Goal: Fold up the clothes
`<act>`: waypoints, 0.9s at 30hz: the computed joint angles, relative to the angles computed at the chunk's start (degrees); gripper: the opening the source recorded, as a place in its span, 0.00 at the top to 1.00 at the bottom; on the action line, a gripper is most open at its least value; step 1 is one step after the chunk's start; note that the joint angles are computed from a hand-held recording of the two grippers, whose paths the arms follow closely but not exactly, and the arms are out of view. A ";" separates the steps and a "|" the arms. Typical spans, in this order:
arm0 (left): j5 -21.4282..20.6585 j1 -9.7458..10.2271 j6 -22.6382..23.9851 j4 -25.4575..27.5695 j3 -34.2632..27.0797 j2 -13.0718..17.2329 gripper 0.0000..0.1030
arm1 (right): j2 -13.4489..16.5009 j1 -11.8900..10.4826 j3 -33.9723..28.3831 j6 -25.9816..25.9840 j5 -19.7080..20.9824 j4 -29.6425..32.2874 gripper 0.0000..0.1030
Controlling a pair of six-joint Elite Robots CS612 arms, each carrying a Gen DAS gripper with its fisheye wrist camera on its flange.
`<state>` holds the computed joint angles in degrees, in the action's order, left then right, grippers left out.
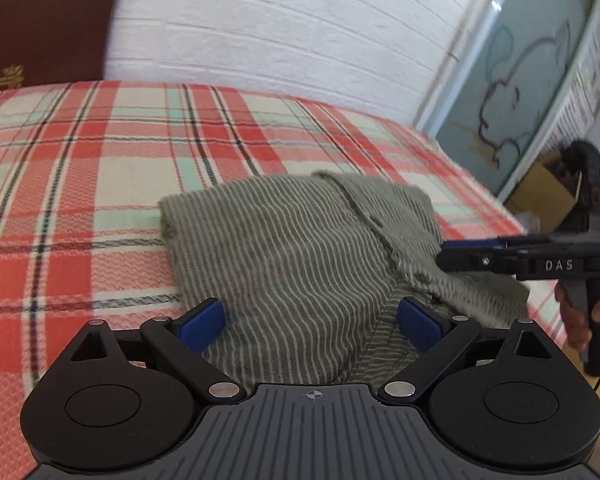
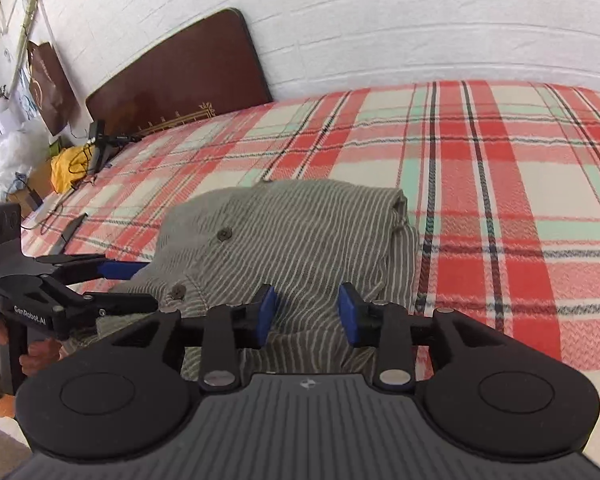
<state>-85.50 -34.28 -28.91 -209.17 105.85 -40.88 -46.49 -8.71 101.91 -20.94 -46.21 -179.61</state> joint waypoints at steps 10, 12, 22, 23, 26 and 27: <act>-6.76 4.37 -23.92 -6.32 2.34 1.09 0.05 | -0.40 -4.97 -4.00 9.62 8.23 17.47 0.31; -9.73 4.85 -25.14 -8.69 1.98 1.96 0.05 | -0.64 -5.45 -4.05 8.50 8.72 21.11 0.31; -14.01 4.82 -21.22 -7.47 -0.14 3.10 0.00 | -0.44 -5.34 -5.49 2.77 9.75 33.72 0.30; -13.44 4.70 -20.68 -6.83 -0.56 3.18 0.00 | -0.18 -5.18 -5.66 3.23 10.09 33.26 0.30; -11.50 4.11 -18.32 -6.37 -1.63 3.68 0.02 | 0.39 -4.63 -5.86 3.93 10.60 31.82 0.28; -10.81 3.83 -17.41 -6.04 -1.94 3.77 0.12 | 0.44 -4.50 -5.93 3.47 10.83 32.40 0.29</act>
